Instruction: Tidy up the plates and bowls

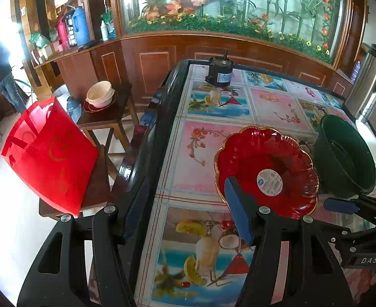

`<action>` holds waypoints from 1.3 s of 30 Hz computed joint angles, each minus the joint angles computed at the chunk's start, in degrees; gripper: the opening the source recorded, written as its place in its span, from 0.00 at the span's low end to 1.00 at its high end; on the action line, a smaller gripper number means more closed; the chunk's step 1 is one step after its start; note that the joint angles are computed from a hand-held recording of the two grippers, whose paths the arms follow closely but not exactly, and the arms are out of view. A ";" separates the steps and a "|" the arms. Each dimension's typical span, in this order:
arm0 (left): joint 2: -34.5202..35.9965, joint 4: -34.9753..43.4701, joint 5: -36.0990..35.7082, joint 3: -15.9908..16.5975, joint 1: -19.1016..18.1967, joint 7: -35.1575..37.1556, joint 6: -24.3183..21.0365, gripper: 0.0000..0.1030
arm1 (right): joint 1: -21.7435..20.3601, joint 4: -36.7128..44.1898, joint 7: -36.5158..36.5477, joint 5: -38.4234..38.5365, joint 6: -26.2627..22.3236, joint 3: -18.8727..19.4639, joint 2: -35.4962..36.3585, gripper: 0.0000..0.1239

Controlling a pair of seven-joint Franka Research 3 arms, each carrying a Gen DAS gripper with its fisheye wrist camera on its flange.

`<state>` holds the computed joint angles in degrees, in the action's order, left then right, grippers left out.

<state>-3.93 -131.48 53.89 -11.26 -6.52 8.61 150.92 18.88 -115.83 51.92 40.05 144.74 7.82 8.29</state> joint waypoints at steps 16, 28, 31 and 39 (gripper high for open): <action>6.46 3.49 -13.36 2.43 0.50 9.86 5.76 0.61 | -0.62 3.13 2.54 2.57 0.55 0.64 2.95 0.55; 11.07 7.32 -22.56 3.29 0.12 15.85 7.02 0.61 | -1.61 3.59 3.39 6.86 1.41 1.06 4.53 0.38; 11.71 6.80 -24.67 3.58 0.33 17.07 10.62 0.51 | -1.89 3.52 2.52 7.22 1.45 1.04 4.68 0.28; 11.99 7.86 -26.44 3.61 -1.01 20.17 7.37 0.11 | -1.00 2.56 1.82 3.83 3.59 0.86 4.01 0.22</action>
<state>8.06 -123.63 27.45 -7.65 -7.53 28.77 158.29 17.88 -113.26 53.73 43.88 148.32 8.68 12.30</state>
